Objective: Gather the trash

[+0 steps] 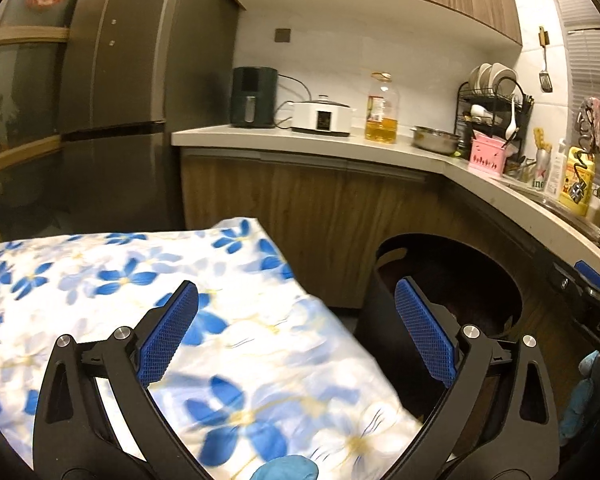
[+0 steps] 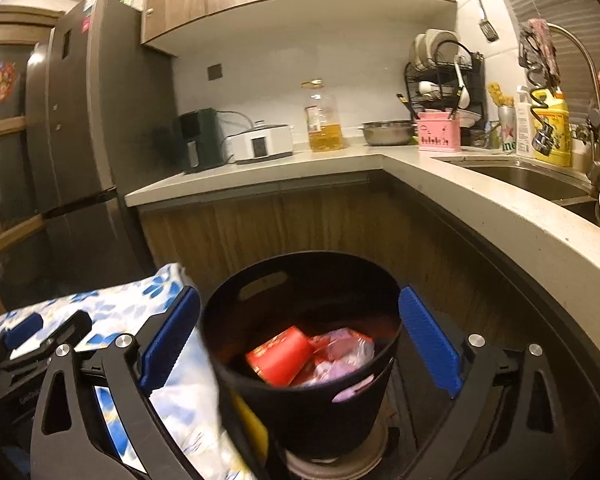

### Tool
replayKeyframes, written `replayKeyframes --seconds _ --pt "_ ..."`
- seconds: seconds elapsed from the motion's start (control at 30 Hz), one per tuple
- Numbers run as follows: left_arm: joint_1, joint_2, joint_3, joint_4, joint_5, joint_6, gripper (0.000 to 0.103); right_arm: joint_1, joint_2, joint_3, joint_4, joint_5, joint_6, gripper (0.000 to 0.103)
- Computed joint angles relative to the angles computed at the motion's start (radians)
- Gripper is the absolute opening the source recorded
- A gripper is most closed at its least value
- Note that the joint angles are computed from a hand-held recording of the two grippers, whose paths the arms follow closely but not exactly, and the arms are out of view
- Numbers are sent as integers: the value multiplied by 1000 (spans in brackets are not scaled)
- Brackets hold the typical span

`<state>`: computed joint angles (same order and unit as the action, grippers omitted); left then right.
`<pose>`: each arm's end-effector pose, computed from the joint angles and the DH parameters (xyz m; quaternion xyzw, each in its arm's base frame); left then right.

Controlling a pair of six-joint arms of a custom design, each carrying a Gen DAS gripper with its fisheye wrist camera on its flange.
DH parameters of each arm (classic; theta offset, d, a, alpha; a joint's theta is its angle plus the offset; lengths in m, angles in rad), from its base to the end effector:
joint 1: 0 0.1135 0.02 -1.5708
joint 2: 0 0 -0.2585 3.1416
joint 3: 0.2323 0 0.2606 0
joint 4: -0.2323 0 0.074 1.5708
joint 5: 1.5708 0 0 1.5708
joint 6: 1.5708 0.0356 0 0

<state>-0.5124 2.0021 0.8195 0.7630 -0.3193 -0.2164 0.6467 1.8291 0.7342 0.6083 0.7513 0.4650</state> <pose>0.3350 -0.1756 0.0924 0.0365 0.8319 -0.0669 0.5497 0.2891 0.1879 0.1187 0.1162 0.8108 -0.0137 0.5735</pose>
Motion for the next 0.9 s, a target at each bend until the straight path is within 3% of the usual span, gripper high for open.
replayKeyframes --seconds 0.13,0.6,0.9 --pt "2 -101 -115 11 -30 10 97 84 -26 -5 -57 69 17 97" --pt "-16 -463 -465 -1 -128 -26 97 357 -112 34 -436 243 286 97" --pt "-40 -685 -607 -86 -166 -47 97 477 -111 75 -595 309 415 97"
